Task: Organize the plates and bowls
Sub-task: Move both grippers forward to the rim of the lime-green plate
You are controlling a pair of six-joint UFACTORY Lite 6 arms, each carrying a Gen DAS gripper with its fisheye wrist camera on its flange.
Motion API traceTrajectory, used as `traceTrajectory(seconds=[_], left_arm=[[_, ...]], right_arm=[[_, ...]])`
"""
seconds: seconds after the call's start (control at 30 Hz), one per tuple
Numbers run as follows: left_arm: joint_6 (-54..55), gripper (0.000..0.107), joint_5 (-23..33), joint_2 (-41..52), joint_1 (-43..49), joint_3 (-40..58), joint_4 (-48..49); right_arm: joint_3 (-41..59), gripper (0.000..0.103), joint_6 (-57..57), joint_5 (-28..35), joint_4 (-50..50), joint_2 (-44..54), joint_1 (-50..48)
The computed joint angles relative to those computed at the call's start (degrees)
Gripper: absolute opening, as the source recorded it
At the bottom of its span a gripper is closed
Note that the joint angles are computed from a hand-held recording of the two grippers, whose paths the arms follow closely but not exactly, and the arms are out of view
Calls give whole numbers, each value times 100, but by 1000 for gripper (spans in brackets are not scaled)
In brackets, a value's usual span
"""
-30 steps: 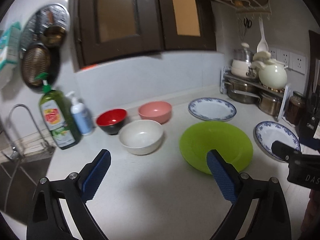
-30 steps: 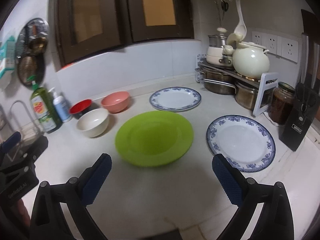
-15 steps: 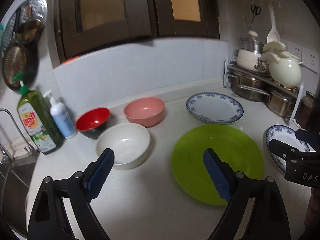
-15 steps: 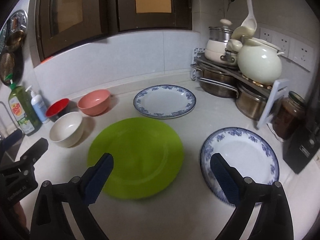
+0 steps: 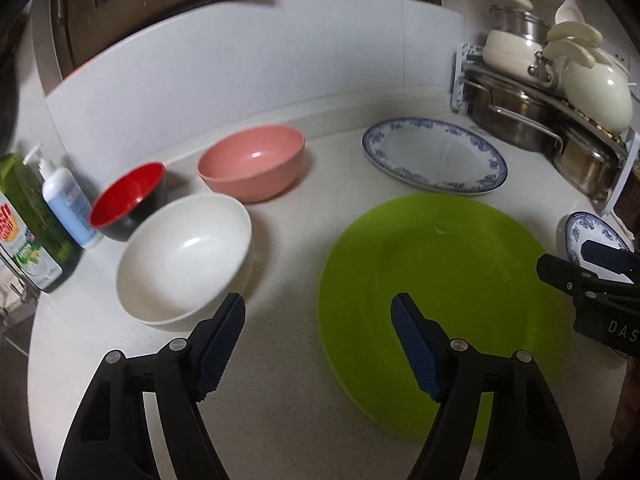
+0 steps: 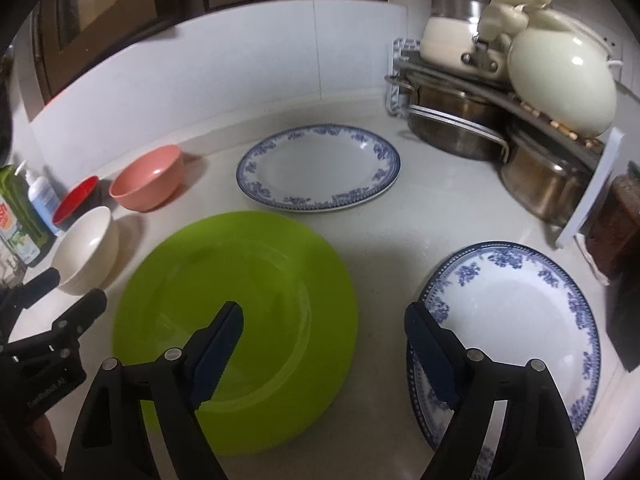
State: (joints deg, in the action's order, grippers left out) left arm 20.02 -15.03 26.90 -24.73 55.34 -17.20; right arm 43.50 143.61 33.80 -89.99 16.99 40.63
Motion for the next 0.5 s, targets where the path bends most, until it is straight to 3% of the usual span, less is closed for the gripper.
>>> traceTrajectory(seconds=[0.37, 0.5], left_arm=[[-565, 63, 582, 942, 62, 950, 562], [-1267, 59, 708, 1071, 103, 1092, 1270]], right_arm=[[309, 69, 571, -762, -1012, 699, -760], [452, 64, 444, -891, -1084, 875, -911]])
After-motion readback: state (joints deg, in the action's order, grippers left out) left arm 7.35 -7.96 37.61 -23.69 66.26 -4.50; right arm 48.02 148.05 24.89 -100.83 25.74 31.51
